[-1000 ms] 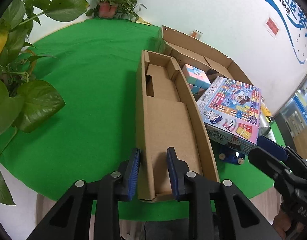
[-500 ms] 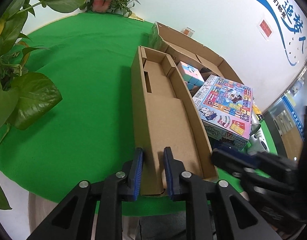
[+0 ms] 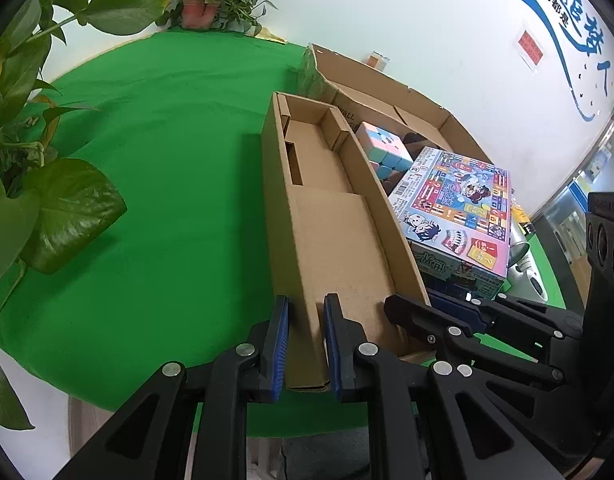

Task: Organize rigid objects
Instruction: 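Grasp the cardboard insert wall with both tools and lift it, then lower the insert into the large cardboard box and open both tools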

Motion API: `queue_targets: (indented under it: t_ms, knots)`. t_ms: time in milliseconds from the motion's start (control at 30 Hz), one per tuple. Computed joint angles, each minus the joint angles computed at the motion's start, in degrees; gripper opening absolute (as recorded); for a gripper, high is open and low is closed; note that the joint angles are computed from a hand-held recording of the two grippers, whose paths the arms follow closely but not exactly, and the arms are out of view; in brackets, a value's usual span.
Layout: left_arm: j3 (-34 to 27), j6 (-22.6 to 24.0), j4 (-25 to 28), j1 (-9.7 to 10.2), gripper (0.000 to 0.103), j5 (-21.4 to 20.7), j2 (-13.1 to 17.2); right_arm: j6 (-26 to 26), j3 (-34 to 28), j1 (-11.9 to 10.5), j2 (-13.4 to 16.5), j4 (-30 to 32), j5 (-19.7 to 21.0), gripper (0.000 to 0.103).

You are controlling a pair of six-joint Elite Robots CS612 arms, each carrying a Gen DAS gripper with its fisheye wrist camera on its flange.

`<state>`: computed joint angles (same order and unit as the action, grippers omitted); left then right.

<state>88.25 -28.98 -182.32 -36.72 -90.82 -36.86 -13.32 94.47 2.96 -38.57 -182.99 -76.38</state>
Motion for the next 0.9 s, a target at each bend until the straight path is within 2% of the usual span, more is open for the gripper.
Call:
queue_targets:
  t_ms: [167,333,467,667,900]
  knots:
    - [1.3,-0.4,-1.2,-0.42,0.014,1.8,-0.8,-0.5,0.6,-0.9,-0.3,0.1,4.2,0.015]
    - [3.3,0.9,-4.2,-1.75,0.014,7.3,-2.9,-0.5,2.3,-1.7,-1.1,-6.1,8.8,0.015]
    - [1.7,3.5,-5.8,-2.51,0.013,10.4,-3.3,1.2,2.2,-2.4,-1.4,-10.5,10.6,0.015]
    - [-6.9,11.1,-3.8,-3.02,0.013,10.6,-1.2,5.1,-0.7,-3.9,-1.0,-15.8,9.6,0.015]
    - [-24.8,18.2,6.3,-3.35,0.013,10.6,4.9,6.6,-7.3,-5.3,-0.2,-12.7,6.4,0.014]
